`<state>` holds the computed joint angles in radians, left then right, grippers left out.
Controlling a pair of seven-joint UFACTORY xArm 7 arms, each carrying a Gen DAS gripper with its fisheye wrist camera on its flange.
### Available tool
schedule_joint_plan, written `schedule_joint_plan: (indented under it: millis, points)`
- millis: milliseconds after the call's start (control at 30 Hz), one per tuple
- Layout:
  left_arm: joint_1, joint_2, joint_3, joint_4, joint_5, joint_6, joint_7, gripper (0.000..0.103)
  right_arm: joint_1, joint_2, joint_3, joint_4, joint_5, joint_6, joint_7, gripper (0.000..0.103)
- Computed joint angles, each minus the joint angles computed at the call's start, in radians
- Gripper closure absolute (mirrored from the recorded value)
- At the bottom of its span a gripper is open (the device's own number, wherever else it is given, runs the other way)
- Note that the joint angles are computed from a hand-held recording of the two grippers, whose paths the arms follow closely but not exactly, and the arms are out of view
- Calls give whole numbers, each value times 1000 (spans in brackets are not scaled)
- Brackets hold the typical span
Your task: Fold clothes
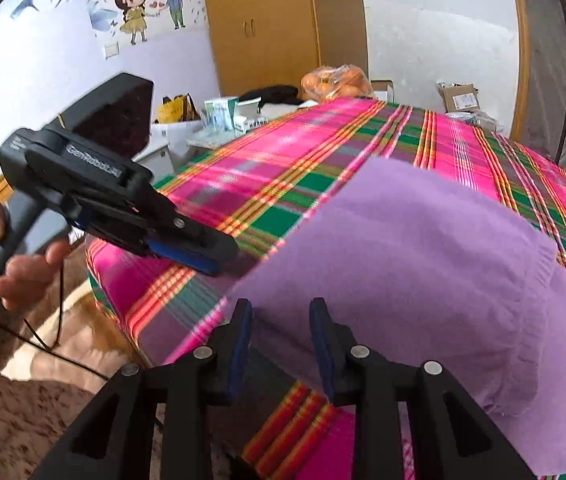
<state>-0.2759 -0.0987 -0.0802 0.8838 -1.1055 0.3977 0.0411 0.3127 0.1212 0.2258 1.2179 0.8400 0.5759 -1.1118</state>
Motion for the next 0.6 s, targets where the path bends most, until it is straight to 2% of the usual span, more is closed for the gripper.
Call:
schedule_joint_plan:
  millis: [133, 367, 600]
  points:
    - [5, 22, -1, 21, -21, -16, 2, 69, 23, 24, 15, 17, -45, -24, 25, 54]
    - [22, 64, -8, 69, -1, -40, -33, 69, 49, 38, 33, -3, -152, -112, 84, 51]
    - [59, 169, -31, 184, 39, -21, -63, 66, 70, 20, 44, -72, -264, -261, 140, 53]
